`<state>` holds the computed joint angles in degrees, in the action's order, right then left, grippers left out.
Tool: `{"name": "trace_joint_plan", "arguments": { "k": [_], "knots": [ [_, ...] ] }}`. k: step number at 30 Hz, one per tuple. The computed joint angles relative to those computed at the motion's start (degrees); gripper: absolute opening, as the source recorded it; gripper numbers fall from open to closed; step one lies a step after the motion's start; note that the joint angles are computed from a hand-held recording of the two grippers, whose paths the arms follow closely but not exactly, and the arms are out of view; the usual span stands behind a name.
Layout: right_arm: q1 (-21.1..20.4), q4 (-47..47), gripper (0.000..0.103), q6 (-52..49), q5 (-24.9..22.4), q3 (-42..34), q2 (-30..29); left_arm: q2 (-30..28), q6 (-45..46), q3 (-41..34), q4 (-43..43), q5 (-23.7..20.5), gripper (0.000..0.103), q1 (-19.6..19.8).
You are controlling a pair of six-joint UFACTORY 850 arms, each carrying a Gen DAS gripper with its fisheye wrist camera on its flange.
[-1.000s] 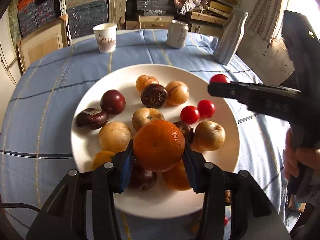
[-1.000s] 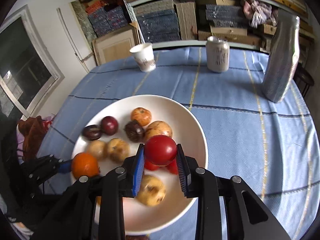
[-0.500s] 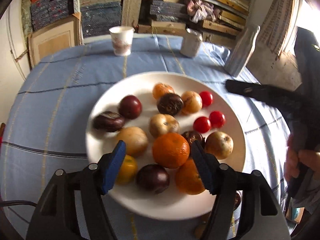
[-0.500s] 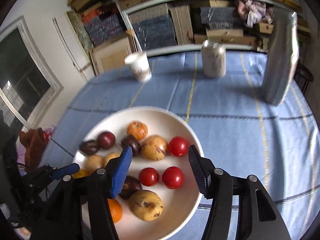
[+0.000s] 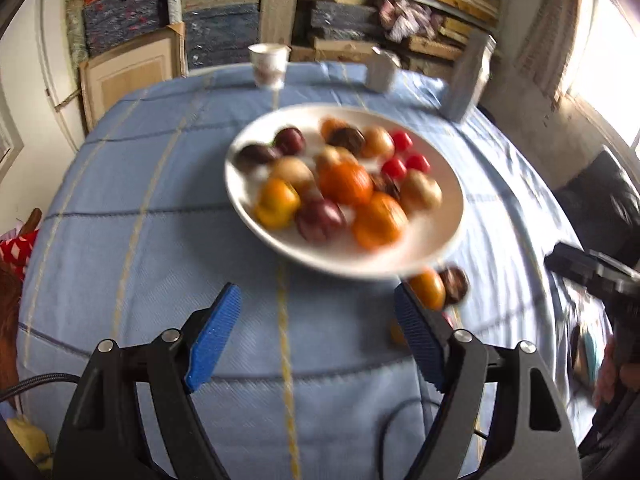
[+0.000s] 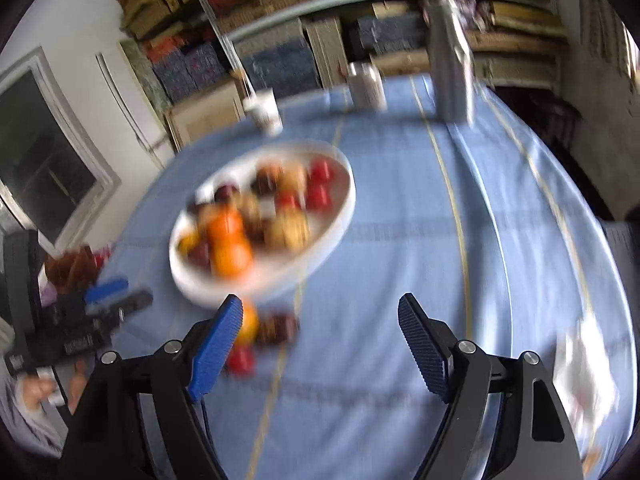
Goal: Organize fruits
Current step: 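Move both grippers back to the pile, left gripper toward a small tan fruit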
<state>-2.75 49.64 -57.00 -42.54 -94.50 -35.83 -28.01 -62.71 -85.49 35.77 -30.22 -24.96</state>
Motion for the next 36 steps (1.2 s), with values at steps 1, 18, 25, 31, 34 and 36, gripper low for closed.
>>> {"name": "trace_joint_plan", "arguments": {
  "k": [1, 18, 25, 31, 34, 36],
  "knots": [
    [-0.2, -1.2, 0.081, 0.2, -0.2, 1.6, 0.8, -0.3, 1.8, 0.0, -1.6, 0.4, 0.077, -0.4],
    [-1.7, -2.4, 0.087, -2.8, 2.1, 10.0, 7.4, -5.3, 4.2, -4.7, -2.8, -4.1, 0.087, -2.4],
    [-1.3, -3.9, 0.087, -2.7, 2.0, 9.7, 7.3, -5.8, 5.6, -5.3, -3.8, -4.4, 0.087, -2.6],
    [-1.1, -4.9, 0.087, -1.5, 2.0, 9.3, 6.9, -6.6, 6.8, -6.2, -4.7, -5.0, 0.087, -2.6],
    [-1.1, -5.5, 0.087, -0.9, 1.9, 9.1, 6.7, -6.8, 7.1, -6.3, -5.3, -5.1, 0.087, -2.5],
    [-1.0, -6.0, 0.087, -0.3, 1.8, 9.0, 6.5, -7.0, 7.4, -6.5, -5.7, -5.2, 0.087, -2.4]
  ]
}}
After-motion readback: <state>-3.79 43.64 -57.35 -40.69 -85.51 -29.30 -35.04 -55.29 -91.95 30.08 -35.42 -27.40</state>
